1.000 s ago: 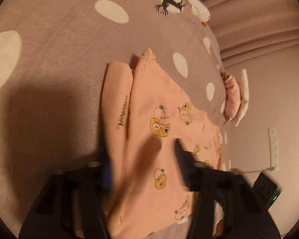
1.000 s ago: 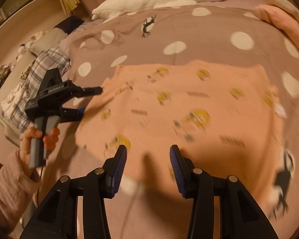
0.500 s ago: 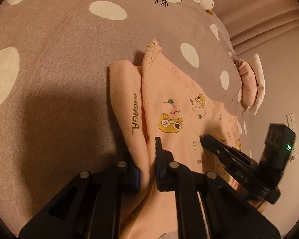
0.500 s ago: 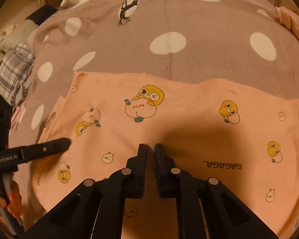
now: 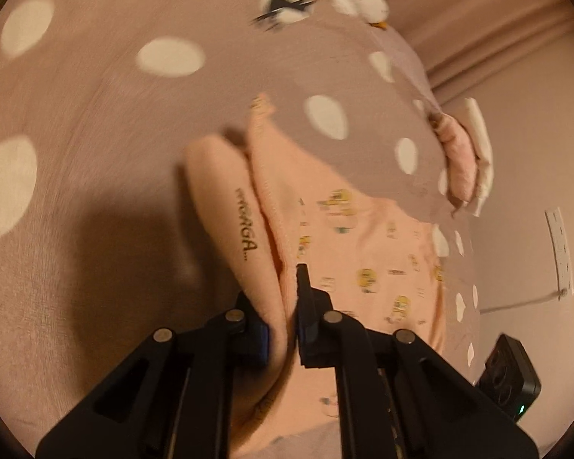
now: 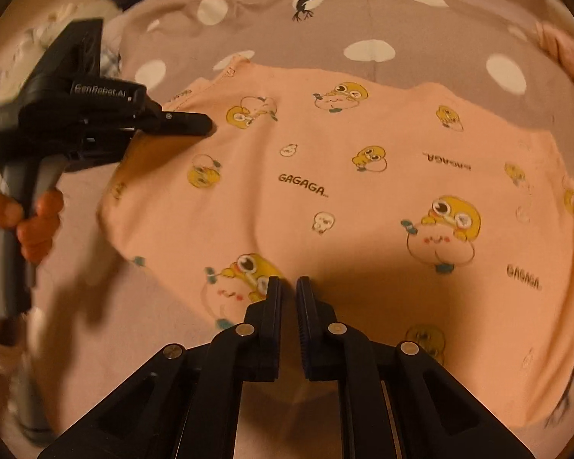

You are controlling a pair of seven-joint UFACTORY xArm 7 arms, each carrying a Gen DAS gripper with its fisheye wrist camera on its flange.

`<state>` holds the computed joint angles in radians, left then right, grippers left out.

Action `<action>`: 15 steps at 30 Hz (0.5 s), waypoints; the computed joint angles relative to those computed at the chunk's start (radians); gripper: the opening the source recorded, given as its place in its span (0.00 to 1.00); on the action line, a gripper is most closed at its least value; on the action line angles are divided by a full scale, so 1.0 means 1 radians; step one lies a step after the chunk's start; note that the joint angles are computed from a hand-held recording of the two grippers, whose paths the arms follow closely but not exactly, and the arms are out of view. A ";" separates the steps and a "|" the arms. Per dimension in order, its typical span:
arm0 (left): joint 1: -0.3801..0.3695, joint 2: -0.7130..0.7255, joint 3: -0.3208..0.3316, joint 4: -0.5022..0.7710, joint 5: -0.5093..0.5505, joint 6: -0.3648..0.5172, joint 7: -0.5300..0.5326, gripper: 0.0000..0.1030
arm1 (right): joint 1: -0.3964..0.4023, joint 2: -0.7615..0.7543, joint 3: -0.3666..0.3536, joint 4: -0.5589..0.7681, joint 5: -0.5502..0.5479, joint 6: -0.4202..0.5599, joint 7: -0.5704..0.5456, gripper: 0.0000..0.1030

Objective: Fold small clothes

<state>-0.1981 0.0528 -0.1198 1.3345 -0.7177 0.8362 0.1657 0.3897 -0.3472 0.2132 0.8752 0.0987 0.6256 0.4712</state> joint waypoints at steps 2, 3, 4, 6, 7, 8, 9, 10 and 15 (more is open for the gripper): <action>-0.018 -0.008 -0.013 0.022 0.044 -0.005 -0.012 0.09 | 0.000 -0.047 -0.020 -0.034 0.031 -0.050 -0.002 0.11; -0.029 -0.010 -0.020 0.038 0.069 -0.001 -0.024 0.09 | -0.003 -0.051 -0.020 -0.037 0.035 -0.067 0.004 0.11; -0.039 -0.010 -0.026 0.049 0.083 0.003 -0.030 0.09 | -0.002 -0.075 -0.037 -0.059 0.061 -0.099 0.004 0.11; -0.063 -0.006 -0.040 0.078 0.118 0.009 -0.042 0.09 | 0.005 -0.107 -0.073 -0.093 0.121 -0.147 0.002 0.11; -0.073 -0.003 -0.045 0.088 0.129 0.011 -0.044 0.09 | 0.002 -0.133 -0.092 -0.120 0.151 -0.178 0.010 0.11; -0.087 0.004 -0.053 0.105 0.147 0.015 -0.051 0.09 | 0.004 -0.146 -0.103 -0.136 0.169 -0.194 0.009 0.11; -0.099 0.012 -0.059 0.120 0.162 0.018 -0.059 0.09 | 0.008 -0.154 -0.115 -0.150 0.195 -0.216 0.013 0.11; -0.114 0.023 -0.068 0.138 0.184 0.022 -0.069 0.09 | 0.016 -0.169 -0.137 -0.170 0.228 -0.241 0.011 0.11; -0.182 0.089 -0.100 0.207 0.294 0.037 -0.129 0.09 | 0.039 -0.244 -0.214 -0.275 0.346 -0.330 0.018 0.11</action>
